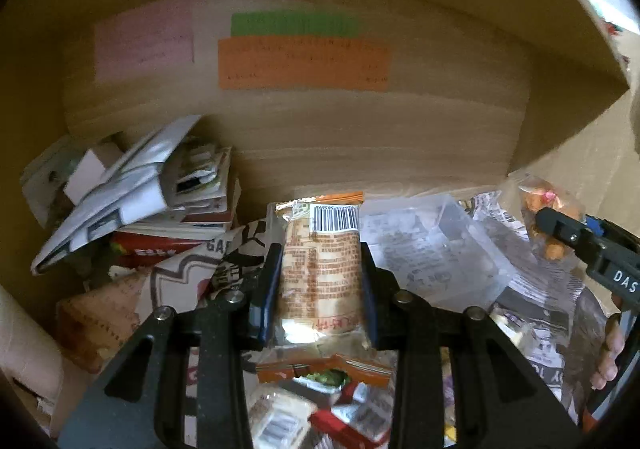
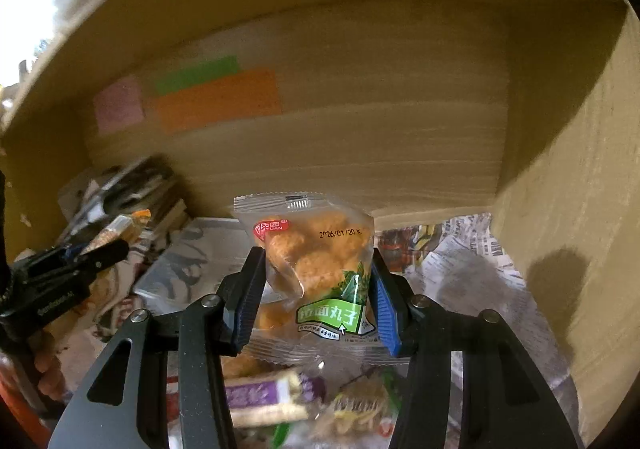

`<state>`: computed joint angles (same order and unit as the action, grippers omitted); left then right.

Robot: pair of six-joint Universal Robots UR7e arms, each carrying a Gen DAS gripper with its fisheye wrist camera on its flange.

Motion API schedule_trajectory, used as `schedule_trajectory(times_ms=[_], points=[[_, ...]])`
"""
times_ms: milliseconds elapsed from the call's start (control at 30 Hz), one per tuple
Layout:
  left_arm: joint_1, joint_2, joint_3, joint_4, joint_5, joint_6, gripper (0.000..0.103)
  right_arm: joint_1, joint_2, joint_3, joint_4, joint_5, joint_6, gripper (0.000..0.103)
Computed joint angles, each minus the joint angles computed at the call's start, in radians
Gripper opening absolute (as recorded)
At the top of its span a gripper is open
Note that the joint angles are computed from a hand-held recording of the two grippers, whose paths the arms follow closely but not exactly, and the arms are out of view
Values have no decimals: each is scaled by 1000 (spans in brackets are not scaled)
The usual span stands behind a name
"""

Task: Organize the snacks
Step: 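Carry the cracker pack and pastry bag into the clear box and release both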

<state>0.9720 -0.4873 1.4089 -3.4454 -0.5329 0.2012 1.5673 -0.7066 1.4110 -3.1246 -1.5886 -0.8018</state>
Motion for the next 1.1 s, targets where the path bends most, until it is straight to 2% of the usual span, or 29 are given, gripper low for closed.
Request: schedule_trajectory(times_ms=[167,600,867,933,1000,1067,1100], points=[[39,6,-62,152,-35,-80,34,11,60,-91,63,-57,-10,46],[95,48,-208,457,-77,-179,34,26,163,-276,315,-155,-16,46],[107,64,-247,547,-108,-199,35,33,198,-328,388,-207,-20,47],[109,64,-249,552,-113,-203,40,34,201,-330,397,-213,-17,49],[108,62,-242,533,-116,-205,54,37,205,-327,382,-227,-20,50],[106,52,-221,497,-113,-200,58,38,201,-311,350,-227,-31,52],[105,47,-211,485,-112,-199,58,39,198,-305,338,-227,-35,58]])
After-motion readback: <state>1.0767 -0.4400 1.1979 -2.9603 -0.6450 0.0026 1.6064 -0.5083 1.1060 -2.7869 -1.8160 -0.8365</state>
